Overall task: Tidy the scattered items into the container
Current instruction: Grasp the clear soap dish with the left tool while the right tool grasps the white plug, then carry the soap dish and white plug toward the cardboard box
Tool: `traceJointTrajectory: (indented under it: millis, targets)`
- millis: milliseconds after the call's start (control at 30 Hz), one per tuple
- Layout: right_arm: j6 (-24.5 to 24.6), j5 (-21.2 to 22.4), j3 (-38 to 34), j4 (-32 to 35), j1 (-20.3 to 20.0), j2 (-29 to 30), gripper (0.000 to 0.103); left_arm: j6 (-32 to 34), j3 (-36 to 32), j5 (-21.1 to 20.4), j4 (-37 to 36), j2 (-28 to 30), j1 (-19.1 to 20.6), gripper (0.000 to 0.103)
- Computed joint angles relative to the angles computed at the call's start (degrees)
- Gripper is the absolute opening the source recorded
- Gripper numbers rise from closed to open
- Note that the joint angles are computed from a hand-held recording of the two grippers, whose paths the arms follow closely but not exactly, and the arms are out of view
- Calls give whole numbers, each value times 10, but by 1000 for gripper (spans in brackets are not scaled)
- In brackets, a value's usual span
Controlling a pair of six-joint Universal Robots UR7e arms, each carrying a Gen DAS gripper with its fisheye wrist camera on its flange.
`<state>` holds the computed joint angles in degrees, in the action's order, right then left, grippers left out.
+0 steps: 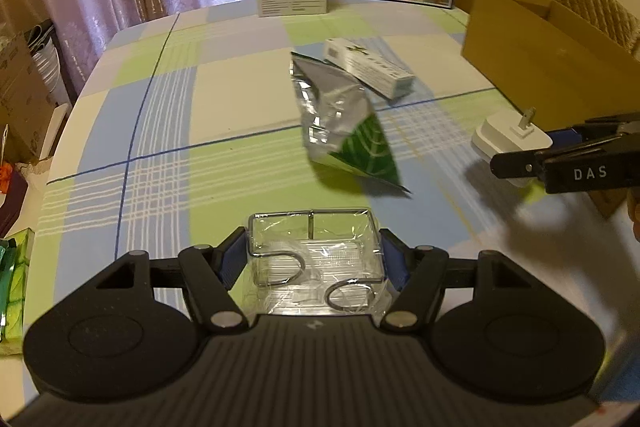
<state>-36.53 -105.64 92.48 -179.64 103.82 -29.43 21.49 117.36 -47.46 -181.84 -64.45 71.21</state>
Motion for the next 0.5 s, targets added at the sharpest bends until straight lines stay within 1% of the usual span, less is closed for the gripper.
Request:
traceJointTrajectory:
  millis: [133,367,500]
  targets:
    - [-1,5,30,-20,2,-17,62,-22,22,9,8,-19,-17,64]
    - [-10,18,68,-50,8,-45,62,-59,58,40,35,-57,-55,64]
    - [-8,22,88,-64,12,-64,62,-92,76,46,56,-74,-74,64]
